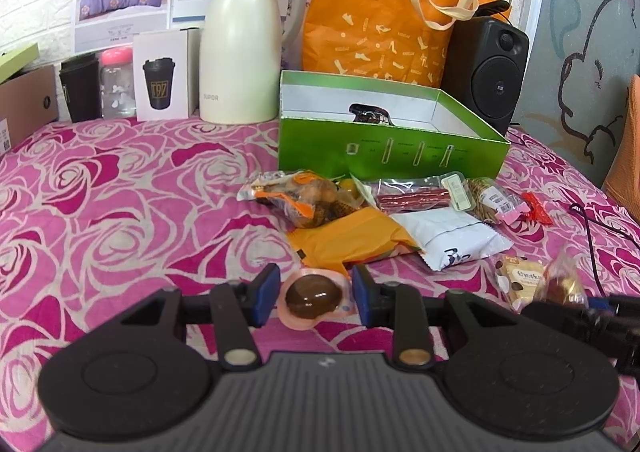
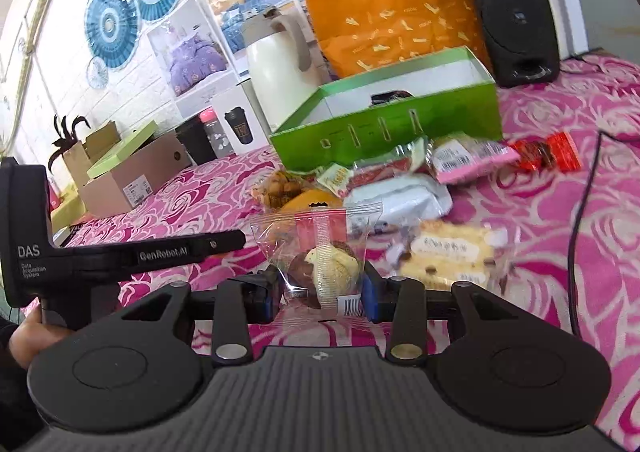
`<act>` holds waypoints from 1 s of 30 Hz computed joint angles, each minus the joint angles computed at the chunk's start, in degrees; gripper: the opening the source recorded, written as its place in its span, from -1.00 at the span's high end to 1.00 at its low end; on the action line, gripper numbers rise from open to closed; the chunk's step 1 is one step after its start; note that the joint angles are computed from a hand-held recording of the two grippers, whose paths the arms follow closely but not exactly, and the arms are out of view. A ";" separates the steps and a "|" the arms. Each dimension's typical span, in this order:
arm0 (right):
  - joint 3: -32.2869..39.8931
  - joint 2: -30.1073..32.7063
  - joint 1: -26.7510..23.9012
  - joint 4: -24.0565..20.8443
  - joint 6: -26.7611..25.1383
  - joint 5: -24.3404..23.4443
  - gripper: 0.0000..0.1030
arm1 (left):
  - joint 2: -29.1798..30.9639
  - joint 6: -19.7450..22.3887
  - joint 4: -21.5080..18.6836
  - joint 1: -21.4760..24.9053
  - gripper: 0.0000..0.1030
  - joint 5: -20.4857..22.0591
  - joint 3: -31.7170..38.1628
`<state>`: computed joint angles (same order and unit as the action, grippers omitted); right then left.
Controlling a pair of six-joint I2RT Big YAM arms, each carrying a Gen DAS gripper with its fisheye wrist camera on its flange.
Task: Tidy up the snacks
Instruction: 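Carry the muffin bag over the green box with the right gripper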
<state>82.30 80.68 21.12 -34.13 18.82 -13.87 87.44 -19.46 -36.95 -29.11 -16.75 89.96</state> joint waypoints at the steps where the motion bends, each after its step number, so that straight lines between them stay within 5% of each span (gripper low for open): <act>1: 1.09 0.58 -0.09 -0.33 -0.53 0.26 -0.33 | 0.19 0.17 -0.08 0.07 0.42 -0.21 0.34; 10: 8.37 4.79 -1.22 1.72 -8.53 1.41 -0.31 | 2.11 3.22 3.06 1.11 0.42 0.10 4.86; 20: 14.91 11.12 -4.52 1.32 -0.27 -4.38 -0.31 | 10.12 5.33 4.02 2.91 0.42 4.23 15.99; 25: 22.82 16.93 -5.72 2.05 1.93 -1.37 -0.31 | 15.54 6.23 4.48 3.87 0.45 6.12 23.45; 30: 31.23 23.76 -5.96 -0.04 0.73 1.75 -0.31 | 21.31 6.27 0.64 5.16 0.45 7.73 31.63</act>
<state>113.53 104.44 15.16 -34.18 19.55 -12.12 108.75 -13.19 -36.31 -23.95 -9.02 121.59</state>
